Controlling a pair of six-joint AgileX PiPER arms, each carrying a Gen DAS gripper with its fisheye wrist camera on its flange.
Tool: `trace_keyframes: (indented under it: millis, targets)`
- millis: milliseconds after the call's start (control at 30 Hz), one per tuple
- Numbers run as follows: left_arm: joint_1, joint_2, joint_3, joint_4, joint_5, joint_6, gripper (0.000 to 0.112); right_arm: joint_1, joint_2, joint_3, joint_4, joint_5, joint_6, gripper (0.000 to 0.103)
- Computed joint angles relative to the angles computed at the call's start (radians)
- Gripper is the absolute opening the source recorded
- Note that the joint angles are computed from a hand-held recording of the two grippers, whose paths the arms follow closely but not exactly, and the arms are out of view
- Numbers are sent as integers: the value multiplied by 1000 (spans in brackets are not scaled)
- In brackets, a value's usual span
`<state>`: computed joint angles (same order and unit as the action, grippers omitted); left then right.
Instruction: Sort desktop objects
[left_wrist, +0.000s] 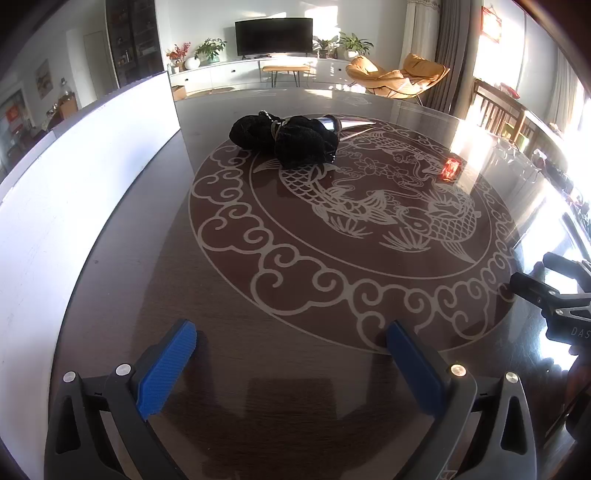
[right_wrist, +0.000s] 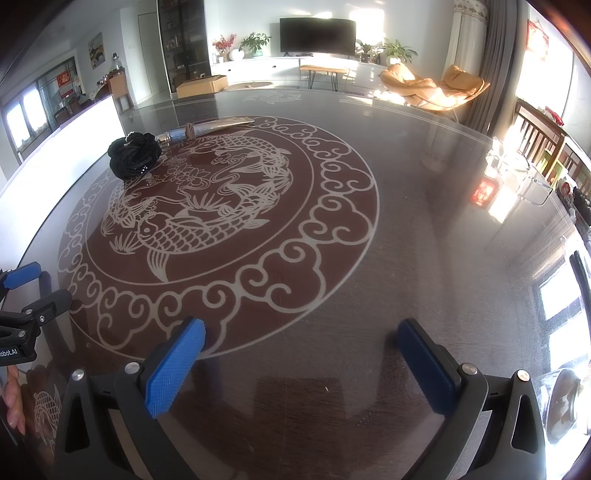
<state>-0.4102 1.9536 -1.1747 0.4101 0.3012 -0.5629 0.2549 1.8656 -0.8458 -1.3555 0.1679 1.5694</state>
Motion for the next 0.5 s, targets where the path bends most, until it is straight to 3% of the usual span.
trace_keyframes:
  millis: [500]
  targets:
    - [-1,0,2,3,-2,-4,103,0,0,0,3,0,-3,103]
